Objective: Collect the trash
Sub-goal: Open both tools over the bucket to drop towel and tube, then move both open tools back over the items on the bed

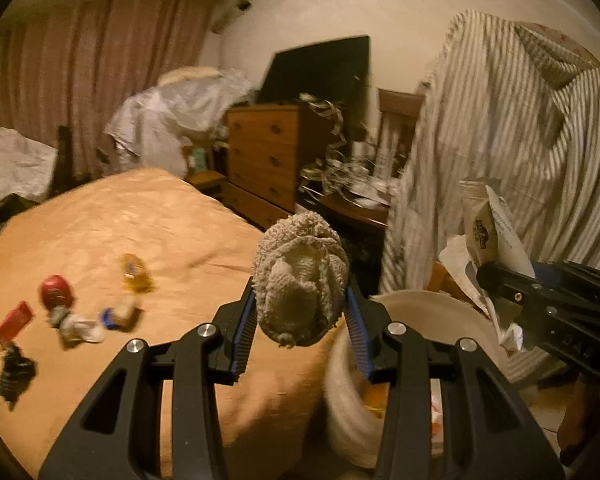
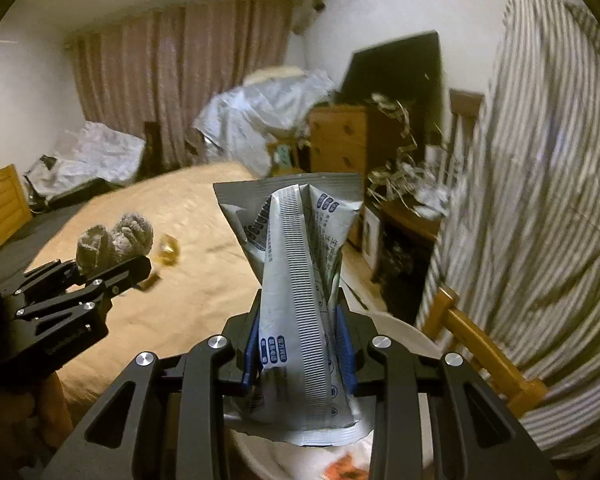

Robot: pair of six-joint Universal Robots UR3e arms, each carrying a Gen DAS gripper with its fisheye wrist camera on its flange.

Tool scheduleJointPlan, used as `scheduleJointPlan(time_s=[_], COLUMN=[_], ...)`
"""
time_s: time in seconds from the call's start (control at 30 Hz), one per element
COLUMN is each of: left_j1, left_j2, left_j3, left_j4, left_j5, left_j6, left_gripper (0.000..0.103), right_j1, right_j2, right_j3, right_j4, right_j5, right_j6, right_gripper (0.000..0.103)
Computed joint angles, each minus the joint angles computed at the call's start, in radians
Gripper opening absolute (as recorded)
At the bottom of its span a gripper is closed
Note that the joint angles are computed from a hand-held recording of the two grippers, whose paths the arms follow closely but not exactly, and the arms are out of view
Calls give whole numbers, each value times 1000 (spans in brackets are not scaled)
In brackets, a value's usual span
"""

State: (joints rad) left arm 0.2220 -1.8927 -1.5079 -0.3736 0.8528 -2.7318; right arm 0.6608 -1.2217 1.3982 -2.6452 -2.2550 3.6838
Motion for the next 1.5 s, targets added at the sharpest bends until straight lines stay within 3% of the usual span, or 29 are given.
scheduleJointPlan(time_s=[0.27,0.47,0.83,1.0,1.07,1.3,1.4,1.5], left_j1=[-156,-211,-223,-226,-221,-201,-182,-141], left_j2=[-157,-251,-286,-280,-274,-253,-231,-198], left_j3=[217,311,349,331,324,296,272,229], left_j4=[-262,-368,-377,-345,-340,-330,-328,-327], left_j5=[68,114,152,166,163,151,140,116], left_j6=[61,108,108,94,99,107,119,147], left_gripper=[40,40,41,56,61,61,61,61], right_j1=[-332,-446,-381,-390,-390,-371,-337,-242], right_j2=[-227,-231,-181,-184,-190,-210,-208,-163], right_j3=[311,379,368,383,394,412,399,322], right_j4=[42,35,17,-14,-23,-37,-53,-84], right_j5=[357,498,471,473,474,456,420,319], right_j6=[-78,-110,-43,-46,-41,-19,-8,-18], right_gripper=[33,33,34,47,48,48,48,54])
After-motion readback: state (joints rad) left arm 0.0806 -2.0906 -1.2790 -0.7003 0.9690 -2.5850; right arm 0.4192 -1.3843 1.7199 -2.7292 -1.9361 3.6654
